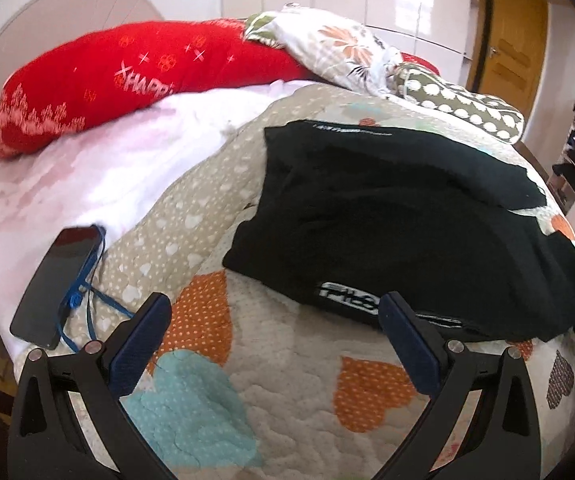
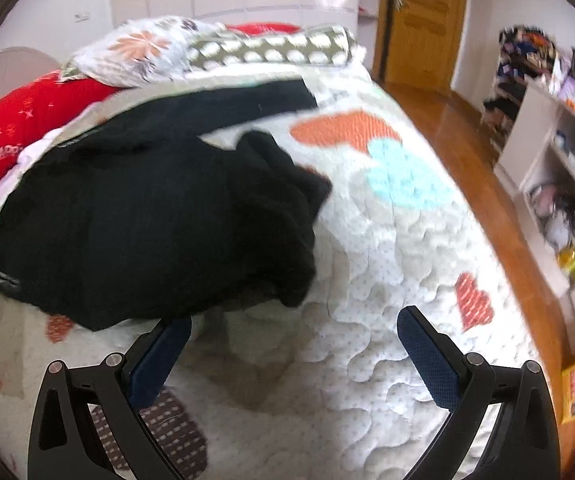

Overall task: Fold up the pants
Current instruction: 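Move both grippers toward the labelled waistband of the black pants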

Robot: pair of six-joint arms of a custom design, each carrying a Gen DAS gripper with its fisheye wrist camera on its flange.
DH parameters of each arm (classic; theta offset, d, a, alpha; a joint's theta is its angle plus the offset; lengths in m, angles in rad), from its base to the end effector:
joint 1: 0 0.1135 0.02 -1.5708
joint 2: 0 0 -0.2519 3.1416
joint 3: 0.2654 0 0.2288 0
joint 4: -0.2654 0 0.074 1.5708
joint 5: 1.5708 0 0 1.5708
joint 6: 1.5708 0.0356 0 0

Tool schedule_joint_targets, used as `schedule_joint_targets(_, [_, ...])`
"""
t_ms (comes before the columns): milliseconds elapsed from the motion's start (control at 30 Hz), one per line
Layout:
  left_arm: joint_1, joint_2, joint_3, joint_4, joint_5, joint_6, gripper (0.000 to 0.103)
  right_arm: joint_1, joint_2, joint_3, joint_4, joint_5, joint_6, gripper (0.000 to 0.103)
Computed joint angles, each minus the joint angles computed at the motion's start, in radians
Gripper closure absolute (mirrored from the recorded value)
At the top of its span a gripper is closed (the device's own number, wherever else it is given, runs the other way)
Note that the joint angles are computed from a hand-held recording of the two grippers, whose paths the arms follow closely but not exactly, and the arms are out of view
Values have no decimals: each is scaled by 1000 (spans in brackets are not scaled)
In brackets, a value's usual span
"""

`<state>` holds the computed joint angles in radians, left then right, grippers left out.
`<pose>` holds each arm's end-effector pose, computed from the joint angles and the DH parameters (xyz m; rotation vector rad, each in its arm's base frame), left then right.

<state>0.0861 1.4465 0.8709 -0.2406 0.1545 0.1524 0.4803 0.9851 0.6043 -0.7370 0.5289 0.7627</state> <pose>0.2809 0.0187 0.2141 0.1515 2.3707 -0.0706 0.1448 0.0552 0.2029 0.4996 2.4205 -0.2121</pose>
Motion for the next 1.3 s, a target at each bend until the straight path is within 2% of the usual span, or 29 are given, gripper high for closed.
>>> schedule_joint_targets(67, [-17, -18, -3, -6, -3, -7, 0, 43, -20, 25, -35, 30, 7, 0])
schedule_joint_targets(233, [-41, -15, 6, -20, 15, -19, 0, 53, -112, 23, -29, 16, -4, 0])
schedule_joint_targets(333, [-46, -4, 10, -22, 36, -28, 0, -4, -140, 9, -15, -24, -36, 1])
schedule_joint_targets(500, [-4, 83, 66, -71, 139, -46, 0, -140, -207, -27, 16, -100, -130, 2])
schedule_joint_targets(767, [11, 145, 82, -58, 109, -86, 0, -338, -226, -49, 66, -233, -249, 6])
schedule_joint_targets(1300, [-29, 109, 80, -55, 64, -71, 0, -246, -176, -10, 54, -189, -202, 6])
